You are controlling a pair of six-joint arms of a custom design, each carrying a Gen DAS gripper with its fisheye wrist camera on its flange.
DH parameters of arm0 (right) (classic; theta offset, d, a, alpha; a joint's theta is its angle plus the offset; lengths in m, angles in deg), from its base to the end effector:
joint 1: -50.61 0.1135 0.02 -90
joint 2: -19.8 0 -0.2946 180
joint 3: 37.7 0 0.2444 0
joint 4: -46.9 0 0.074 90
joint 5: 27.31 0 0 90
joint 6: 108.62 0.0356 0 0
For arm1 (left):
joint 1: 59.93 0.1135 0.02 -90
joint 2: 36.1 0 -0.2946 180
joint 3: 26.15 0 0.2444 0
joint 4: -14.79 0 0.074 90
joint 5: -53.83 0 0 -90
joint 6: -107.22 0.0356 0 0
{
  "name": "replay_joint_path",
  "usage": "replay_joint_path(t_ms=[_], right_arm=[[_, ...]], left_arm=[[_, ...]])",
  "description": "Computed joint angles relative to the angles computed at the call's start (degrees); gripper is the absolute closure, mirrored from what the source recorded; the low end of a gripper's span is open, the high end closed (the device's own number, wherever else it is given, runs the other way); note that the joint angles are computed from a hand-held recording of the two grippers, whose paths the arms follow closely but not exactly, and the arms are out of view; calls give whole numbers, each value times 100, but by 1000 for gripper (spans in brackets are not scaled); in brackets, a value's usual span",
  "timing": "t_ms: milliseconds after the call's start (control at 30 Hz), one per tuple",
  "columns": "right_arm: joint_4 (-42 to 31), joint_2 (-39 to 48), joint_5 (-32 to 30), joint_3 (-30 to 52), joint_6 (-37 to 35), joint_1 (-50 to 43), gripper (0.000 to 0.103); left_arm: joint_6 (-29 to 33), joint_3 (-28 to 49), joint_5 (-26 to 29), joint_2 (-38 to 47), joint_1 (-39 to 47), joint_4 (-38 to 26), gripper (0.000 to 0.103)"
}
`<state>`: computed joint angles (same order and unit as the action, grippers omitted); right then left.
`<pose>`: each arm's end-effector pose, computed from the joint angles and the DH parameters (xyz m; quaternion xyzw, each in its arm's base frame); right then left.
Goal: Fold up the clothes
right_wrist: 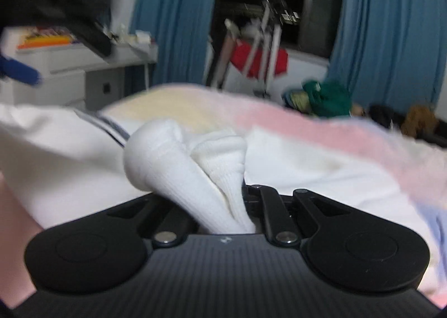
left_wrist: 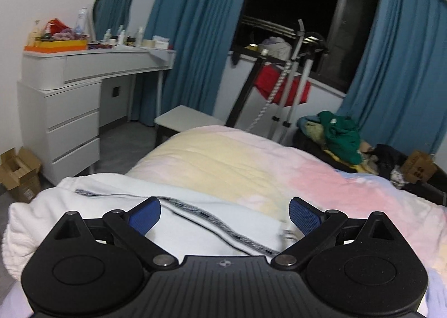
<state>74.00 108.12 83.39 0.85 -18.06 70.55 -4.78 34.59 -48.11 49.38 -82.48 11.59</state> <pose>0.2564 0.0796 0.1800 -0.0396 0.8238 -0.0501 0.5632 0.2936 -0.1140 0.2539 -0.0495 0.8525 -0.1119 0.5082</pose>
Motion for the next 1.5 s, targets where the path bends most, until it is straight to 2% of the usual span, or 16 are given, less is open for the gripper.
replay_joint_path(t_ms=[133,233,267,333,367,433,467,600,667,733,833,900,1067,1200,1367,1500], right_arm=[[-1030,262,-556,577,637,-99,91],[-941,254,-1078,482,806,-357,87],[-992,151,-1410,457,875,-524,84],[-1328,-178,-2280,421,1045,-917,68],[-1593,-375,-2672,426,1052,-1089,65],[-2361,-871,-3343,492,847,-1410,51],[-2745,-1180,-3656,486,688,-1593,49],[-4265,-2425,-4336,507,-48,-2283,48],[-4628,-2883,-4661,479,-404,-2820,48],[-4655,-3170,-4922,408,-657,-3441,48],[-4104,-3204,-4824,178,-584,-4175,48],[-3847,-2994,-4724,113,-352,-4508,48],[-3310,-2497,-4492,-51,159,-4856,48],[-3327,-2007,-4234,-40,166,-4809,46],[-3313,-1904,-4420,-99,380,-4925,46],[-3240,-1693,-4518,-34,415,-4958,46]], left_arm=[[77,-105,91,92,-110,243,4],[1,-183,152,106,-150,327,3],[-60,-203,200,98,-154,341,3],[-127,-238,328,107,-173,427,3],[-151,-254,392,117,-185,477,3],[-38,-314,397,134,-292,588,3],[64,-346,368,155,-380,652,3],[291,-410,115,277,-803,769,3],[347,-413,-20,362,-1022,772,3],[521,-417,-246,471,-1260,792,3],[776,-377,-680,713,-1587,808,3],[737,-304,-931,920,-1736,751,3],[438,-28,-930,1437,-1797,359,3],[239,126,-701,1730,-1649,53,3],[838,146,-1385,2054,-2007,250,3],[729,134,-1403,1972,-2050,160,3]])
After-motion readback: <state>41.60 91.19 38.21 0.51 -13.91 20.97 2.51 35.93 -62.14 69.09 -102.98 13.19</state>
